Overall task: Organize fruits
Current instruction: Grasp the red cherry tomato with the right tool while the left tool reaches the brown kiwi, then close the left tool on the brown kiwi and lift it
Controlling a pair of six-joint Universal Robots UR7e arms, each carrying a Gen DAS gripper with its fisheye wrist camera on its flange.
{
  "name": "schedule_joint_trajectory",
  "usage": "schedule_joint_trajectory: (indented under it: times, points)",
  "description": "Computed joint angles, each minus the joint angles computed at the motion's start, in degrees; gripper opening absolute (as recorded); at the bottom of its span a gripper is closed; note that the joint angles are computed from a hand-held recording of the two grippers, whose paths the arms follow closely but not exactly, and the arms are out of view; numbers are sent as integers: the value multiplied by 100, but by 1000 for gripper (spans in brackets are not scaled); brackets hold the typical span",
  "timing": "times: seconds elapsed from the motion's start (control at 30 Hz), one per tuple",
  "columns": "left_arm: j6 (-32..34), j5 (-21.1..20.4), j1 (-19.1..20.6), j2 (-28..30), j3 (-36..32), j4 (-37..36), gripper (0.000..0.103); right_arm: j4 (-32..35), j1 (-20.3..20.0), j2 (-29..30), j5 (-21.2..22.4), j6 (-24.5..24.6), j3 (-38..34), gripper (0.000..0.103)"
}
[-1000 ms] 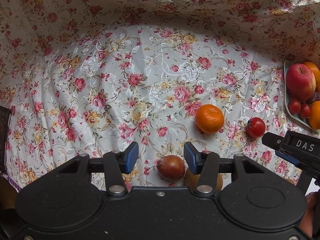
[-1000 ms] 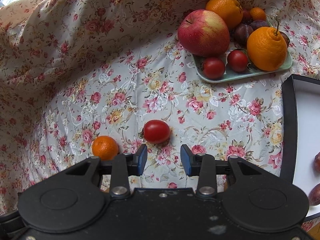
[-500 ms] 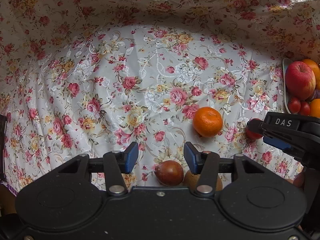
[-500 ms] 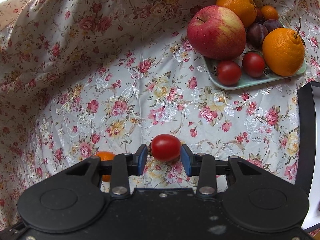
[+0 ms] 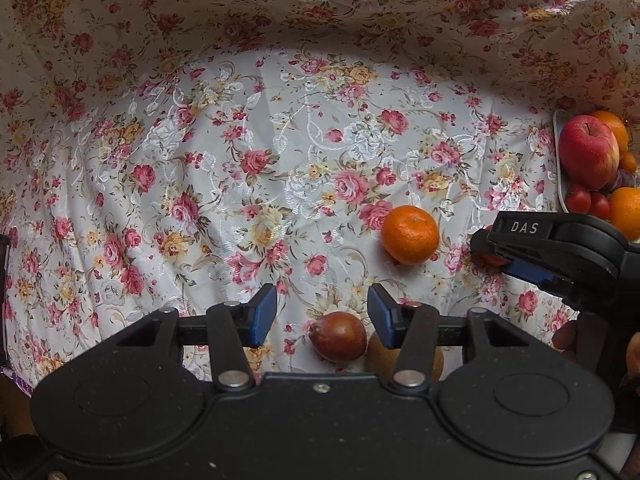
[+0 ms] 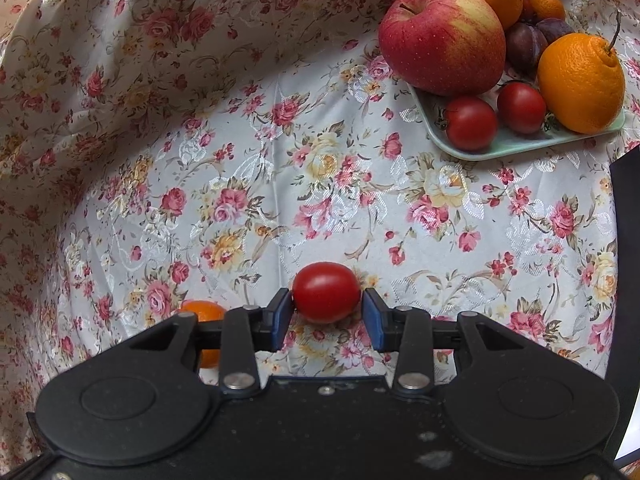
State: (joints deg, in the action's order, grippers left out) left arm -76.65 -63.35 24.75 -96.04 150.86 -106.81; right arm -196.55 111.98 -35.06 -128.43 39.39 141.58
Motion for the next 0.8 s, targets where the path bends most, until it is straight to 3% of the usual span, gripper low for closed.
schedule_joint_trajectory:
  times: [0.33,0.8]
  points:
    - [77,-184,-116,22,66,-205,58,-39,324,-109,-313,-32,39,38]
    - [231,-628,-343,960,130,-1194,58,-45,330,-974,-323,59,658,38]
